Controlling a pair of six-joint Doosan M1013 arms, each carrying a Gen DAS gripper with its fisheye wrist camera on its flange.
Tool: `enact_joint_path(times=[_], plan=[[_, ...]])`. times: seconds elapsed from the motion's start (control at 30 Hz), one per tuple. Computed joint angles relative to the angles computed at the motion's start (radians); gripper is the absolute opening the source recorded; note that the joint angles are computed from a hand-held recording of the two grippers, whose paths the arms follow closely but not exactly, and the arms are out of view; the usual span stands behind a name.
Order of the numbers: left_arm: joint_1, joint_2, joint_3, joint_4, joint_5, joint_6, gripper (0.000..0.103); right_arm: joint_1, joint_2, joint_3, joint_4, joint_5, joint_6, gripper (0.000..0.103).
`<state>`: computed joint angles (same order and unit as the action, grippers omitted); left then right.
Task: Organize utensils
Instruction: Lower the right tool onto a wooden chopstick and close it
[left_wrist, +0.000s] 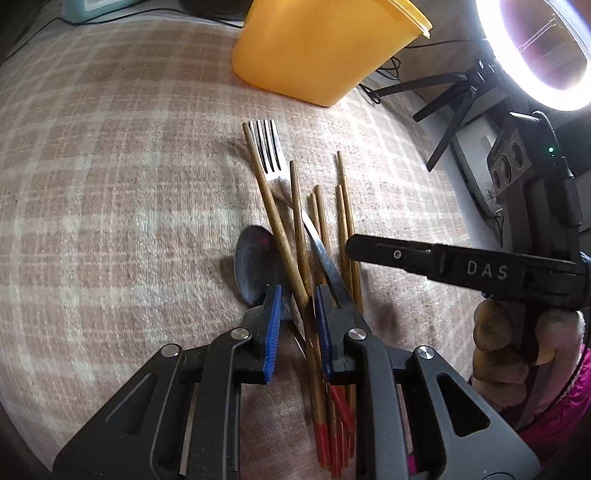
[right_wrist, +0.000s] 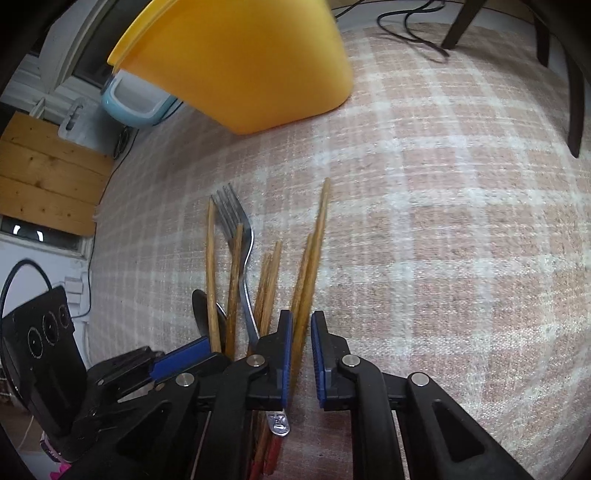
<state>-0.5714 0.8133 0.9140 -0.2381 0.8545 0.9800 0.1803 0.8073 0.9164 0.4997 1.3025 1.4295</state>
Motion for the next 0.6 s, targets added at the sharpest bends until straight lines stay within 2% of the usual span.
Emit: enact_joint_path(times=[0.2, 0.37, 0.5, 0.6], plan=[[0.000, 0.014, -0.021, 0.023, 0.008, 0.006, 0.008, 0.028, 0.004, -0.024, -0.088, 0.007, -0.019, 0.003], [0.005, 0.005, -0.003, 0.016, 0.007, 0.030, 0.005, 0.027, 0.019, -0.055, -0.134, 0.038, -0.033, 0.002], [0.006, -0.001, 0.002, 0.017, 0.019, 0.051, 0.005, 0.032, 0.032, -0.083, -0.163, 0.062, -0.032, 0.006], [0.007, 0.014, -0.030, 0.018, 0.058, 0.057, 0.005, 0.039, 0.048, -0.108, -0.171, 0.077, -0.008, 0.008]])
